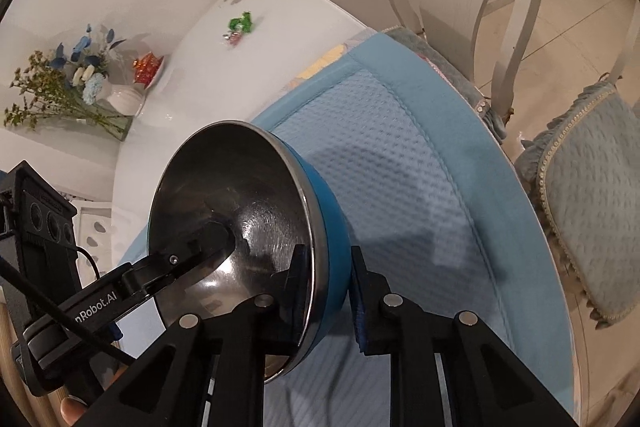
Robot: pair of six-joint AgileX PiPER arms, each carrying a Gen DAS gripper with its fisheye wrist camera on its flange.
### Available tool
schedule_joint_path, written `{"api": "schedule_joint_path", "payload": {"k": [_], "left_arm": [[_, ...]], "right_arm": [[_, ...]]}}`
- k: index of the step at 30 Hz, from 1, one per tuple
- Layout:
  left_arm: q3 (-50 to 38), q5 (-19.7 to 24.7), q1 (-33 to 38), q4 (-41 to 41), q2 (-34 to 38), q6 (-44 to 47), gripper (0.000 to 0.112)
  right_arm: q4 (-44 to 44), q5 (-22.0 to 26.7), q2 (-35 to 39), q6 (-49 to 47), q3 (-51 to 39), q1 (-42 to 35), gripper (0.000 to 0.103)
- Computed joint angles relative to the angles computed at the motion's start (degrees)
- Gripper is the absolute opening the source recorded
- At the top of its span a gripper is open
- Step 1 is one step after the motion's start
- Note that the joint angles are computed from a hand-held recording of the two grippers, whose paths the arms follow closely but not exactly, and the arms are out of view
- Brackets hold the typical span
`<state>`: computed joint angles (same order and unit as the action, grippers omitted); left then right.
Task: Organize plates and bowls
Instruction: 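Carry the blue bowl over and lower it into the magenta bowl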
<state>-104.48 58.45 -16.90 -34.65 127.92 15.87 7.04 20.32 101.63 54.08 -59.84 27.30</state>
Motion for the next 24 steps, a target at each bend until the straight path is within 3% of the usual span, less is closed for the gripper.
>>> {"api": "schedule_joint_path", "payload": {"k": [5,12,17,24], "left_arm": [[10.62,-2.35,0.8,-1.38,-10.03,3.06,0.015],[28.49,-5.45,2.7,-1.12,-28.44,5.96,0.015],[37.82,-6.03,5.64,-1.02,-41.41,3.55,0.015],[45.58,-3.38,10.09,0.81,-57.31,0.21,0.015]], "right_arm": [[-7.77,5.88,-5.61,12.65,-0.63,5.31,0.018],[-25.91,17.66,-11.46,34.8,-4.12,21.07,0.019],[-29.92,23.36,-13.6,42.89,-7.56,31.55,0.019],[-36.06,30.19,-13.77,48.95,-13.44,42.16,0.019]]}}
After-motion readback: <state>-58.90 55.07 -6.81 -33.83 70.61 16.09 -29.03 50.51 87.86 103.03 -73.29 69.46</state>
